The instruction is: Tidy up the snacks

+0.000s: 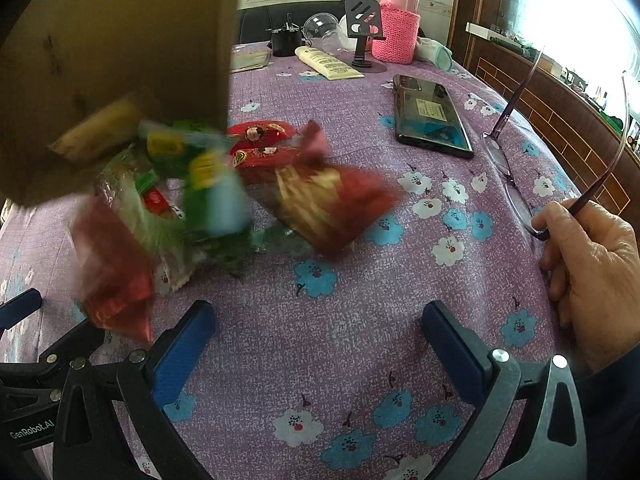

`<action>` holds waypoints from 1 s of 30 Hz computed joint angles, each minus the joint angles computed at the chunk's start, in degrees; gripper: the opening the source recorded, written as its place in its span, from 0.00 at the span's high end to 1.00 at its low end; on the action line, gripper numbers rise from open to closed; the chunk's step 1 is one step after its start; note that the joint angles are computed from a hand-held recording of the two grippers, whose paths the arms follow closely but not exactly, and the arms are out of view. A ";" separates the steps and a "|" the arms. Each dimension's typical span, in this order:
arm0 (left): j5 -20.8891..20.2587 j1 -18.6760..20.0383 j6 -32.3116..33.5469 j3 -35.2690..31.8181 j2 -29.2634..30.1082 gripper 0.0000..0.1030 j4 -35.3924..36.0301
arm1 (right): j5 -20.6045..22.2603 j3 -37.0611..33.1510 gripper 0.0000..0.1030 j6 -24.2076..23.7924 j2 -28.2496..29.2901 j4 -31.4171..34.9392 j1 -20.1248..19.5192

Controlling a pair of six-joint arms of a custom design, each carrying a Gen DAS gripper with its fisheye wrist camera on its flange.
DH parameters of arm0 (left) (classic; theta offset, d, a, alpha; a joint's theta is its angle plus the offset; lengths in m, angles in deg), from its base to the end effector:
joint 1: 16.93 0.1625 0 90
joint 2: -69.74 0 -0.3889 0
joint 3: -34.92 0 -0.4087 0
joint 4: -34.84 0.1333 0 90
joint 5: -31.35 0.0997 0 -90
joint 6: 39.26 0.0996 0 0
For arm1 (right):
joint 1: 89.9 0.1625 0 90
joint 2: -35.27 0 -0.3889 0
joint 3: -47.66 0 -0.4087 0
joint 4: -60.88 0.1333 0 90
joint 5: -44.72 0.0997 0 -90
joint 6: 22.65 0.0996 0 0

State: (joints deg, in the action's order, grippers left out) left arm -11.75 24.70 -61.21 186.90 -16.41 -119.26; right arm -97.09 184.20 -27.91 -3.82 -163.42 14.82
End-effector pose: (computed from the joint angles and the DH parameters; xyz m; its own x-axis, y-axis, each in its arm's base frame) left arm -0.0807 -0.3473 0.1066 -0.6850 0.2391 -0.6882 0.5294 0.8123 -0.2448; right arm 0.1461 -0.3396 0.0130 -0.6961 0.2266 0.6813 -0.2683 0.7981 -0.5395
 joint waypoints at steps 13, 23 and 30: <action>0.01 0.03 0.04 -0.01 -0.42 0.00 0.41 | -0.08 -0.22 0.00 0.10 0.08 0.19 0.12; 0.01 0.01 0.01 -0.01 -0.43 0.00 0.43 | -0.03 -0.25 0.00 0.02 0.12 0.12 0.05; -0.38 0.13 1.09 -0.18 0.30 0.00 -0.49 | -0.01 -0.27 0.00 -0.02 0.14 0.07 0.03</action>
